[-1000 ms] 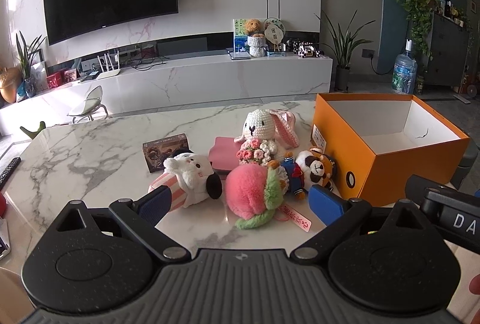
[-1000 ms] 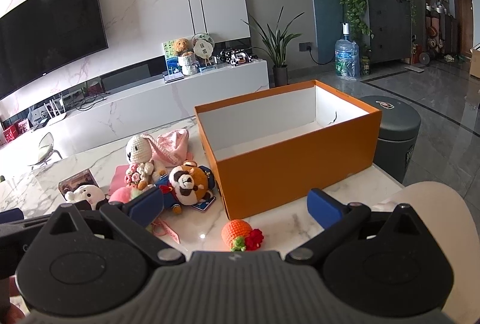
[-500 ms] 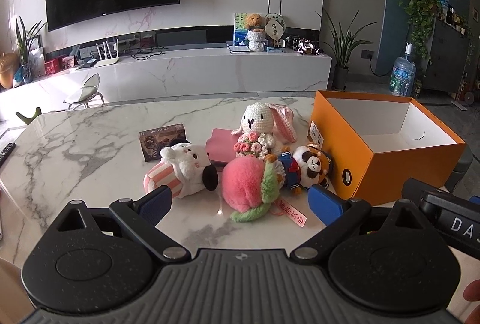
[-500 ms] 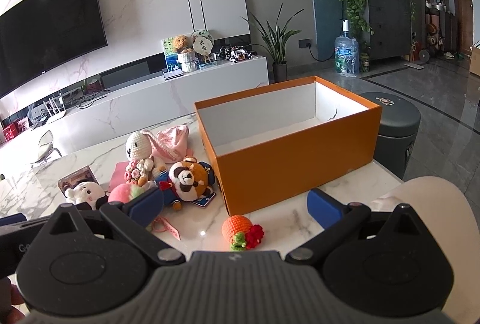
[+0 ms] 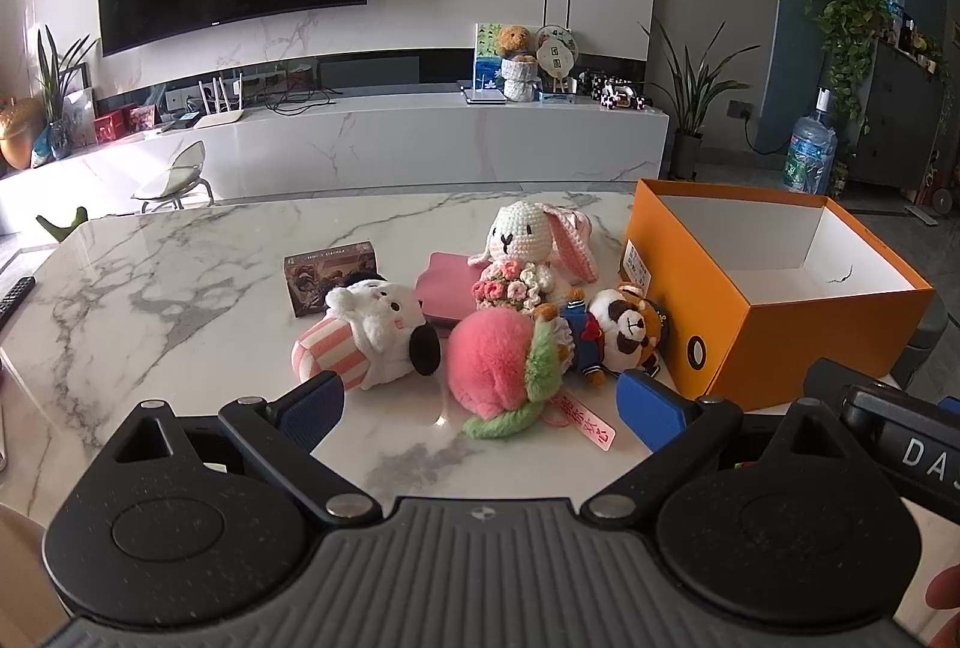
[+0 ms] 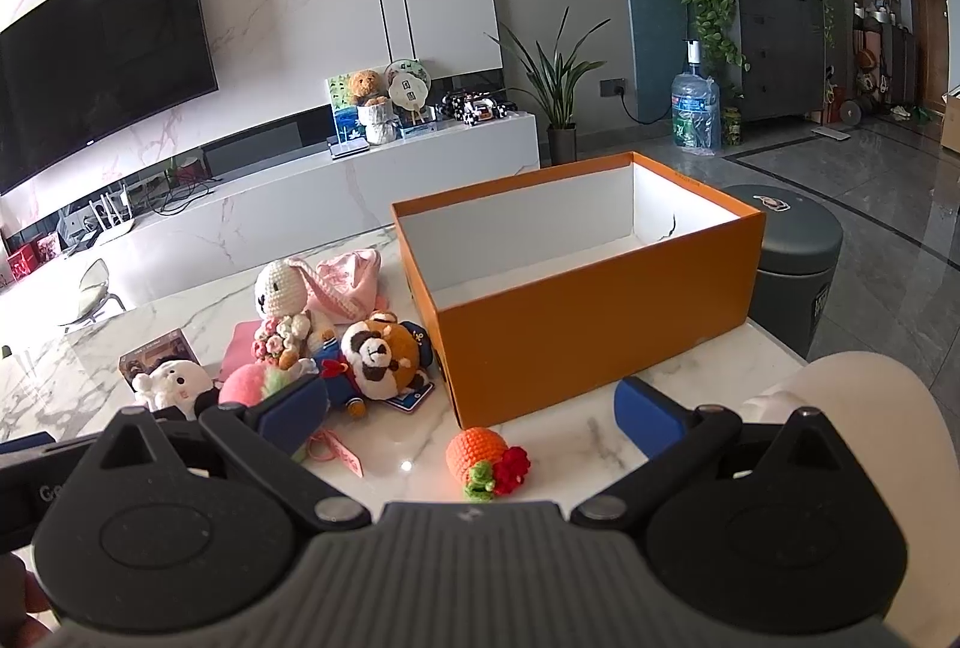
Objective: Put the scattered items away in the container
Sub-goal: 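Move both tools toward the toys beside the orange box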
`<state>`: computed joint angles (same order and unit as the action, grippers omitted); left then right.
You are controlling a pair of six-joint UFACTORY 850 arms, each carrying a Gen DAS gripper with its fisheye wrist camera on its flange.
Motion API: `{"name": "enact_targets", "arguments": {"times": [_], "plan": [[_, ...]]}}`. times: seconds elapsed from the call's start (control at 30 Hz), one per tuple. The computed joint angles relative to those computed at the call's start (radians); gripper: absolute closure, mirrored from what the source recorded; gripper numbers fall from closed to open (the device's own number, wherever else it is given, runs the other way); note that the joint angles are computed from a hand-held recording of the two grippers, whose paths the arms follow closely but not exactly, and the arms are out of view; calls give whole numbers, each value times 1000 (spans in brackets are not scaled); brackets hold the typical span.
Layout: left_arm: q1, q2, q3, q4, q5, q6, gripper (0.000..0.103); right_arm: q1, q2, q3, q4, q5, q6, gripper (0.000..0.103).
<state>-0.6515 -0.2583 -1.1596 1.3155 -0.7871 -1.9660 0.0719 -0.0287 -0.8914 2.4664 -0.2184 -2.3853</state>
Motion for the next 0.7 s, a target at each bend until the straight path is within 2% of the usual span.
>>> {"name": "enact_targets", "arguments": {"times": [0.7], "plan": [[3,7,8,-10,9,1,0,-2,4,5,-15,-1,32,0]]}}
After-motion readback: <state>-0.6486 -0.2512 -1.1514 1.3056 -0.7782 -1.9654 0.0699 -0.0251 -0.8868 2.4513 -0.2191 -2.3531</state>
